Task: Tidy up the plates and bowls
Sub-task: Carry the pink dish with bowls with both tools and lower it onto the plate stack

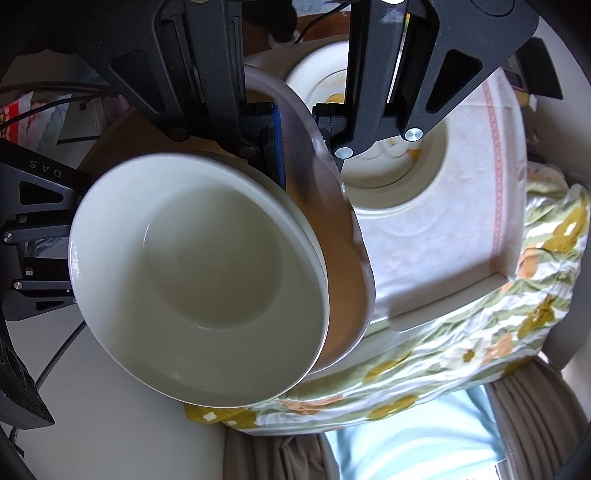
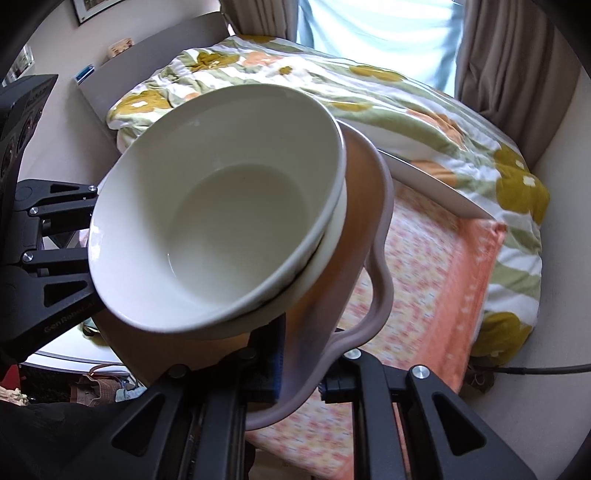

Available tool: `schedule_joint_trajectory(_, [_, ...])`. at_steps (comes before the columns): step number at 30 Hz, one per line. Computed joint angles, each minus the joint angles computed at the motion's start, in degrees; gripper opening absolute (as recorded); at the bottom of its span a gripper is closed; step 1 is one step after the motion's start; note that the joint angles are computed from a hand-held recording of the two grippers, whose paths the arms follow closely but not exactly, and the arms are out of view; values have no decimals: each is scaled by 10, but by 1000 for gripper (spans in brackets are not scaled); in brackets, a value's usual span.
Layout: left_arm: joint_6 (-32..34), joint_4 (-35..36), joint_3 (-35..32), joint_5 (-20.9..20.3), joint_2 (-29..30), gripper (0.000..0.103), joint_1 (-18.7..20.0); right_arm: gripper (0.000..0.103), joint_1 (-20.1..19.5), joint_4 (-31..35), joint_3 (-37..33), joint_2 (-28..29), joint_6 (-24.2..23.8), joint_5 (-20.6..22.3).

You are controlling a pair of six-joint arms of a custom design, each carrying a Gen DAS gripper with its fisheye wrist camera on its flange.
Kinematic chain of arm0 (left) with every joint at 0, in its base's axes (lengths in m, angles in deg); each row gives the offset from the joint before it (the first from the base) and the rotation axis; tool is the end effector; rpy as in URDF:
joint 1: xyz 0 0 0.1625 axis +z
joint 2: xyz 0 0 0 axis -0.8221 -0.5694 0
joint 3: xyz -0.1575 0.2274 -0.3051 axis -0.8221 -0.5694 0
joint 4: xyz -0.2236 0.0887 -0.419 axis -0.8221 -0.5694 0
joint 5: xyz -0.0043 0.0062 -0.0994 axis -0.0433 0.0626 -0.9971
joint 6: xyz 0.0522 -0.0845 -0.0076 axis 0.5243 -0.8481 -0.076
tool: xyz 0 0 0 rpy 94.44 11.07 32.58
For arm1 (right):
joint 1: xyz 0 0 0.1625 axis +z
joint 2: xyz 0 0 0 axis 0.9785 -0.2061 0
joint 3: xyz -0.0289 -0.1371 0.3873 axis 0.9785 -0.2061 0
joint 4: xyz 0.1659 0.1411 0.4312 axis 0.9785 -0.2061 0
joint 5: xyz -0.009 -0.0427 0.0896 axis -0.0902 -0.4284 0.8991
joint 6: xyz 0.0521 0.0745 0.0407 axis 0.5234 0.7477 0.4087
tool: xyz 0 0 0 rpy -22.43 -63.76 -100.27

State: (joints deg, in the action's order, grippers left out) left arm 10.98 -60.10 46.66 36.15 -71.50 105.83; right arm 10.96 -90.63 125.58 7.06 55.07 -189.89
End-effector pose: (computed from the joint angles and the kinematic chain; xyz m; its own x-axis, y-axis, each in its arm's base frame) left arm -0.3783 -0.7683 -0.0466 -0.5929 0.5004 -0.6309 0.6366 0.7711 0.0133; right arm 0.0700 -0.7462 0.3224 -0.7160 -0.3498 0.6041 -0.4678 0.8828 -0.0433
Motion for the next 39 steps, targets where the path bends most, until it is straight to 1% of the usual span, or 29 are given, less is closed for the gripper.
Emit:
schedule_joint_trajectory(3, [13, 1, 31, -3, -32, 9, 15, 13, 16, -4, 2, 18, 24, -8])
schedule_joint_trajectory(9, [42, 5, 86, -7, -89, 9, 47, 13, 40, -13, 8, 55, 90, -10])
schedule_joint_trajectory(14, [72, 11, 109, -10, -114, 9, 71, 13, 56, -24, 10, 87, 132, -17])
schedule_joint_trajectory(20, [98, 21, 104, -19, -114, 9, 96, 13, 62, -35, 11, 114, 172, -23])
schedule_joint_trajectory(26, [104, 26, 96, -37, -102, 9, 106, 13, 60, -44, 17, 123, 198, -34])
schedule_joint_trajectory(31, [97, 26, 93, -51, -93, 9, 114, 13, 55, -55, 26, 121, 194, -39])
schedule_joint_trajectory(33, [99, 19, 97, -49, -92, 9, 113, 13, 52, -62, 28, 121, 193, -38])
schedule_joint_trajectory(37, [117, -18, 114, -42, -95, 9, 111, 13, 44, -82, 42, 115, 189, -23])
schedule_joint_trajectory(39, [116, -22, 116, -40, -95, 9, 110, 13, 44, -88, 45, 113, 187, -23])
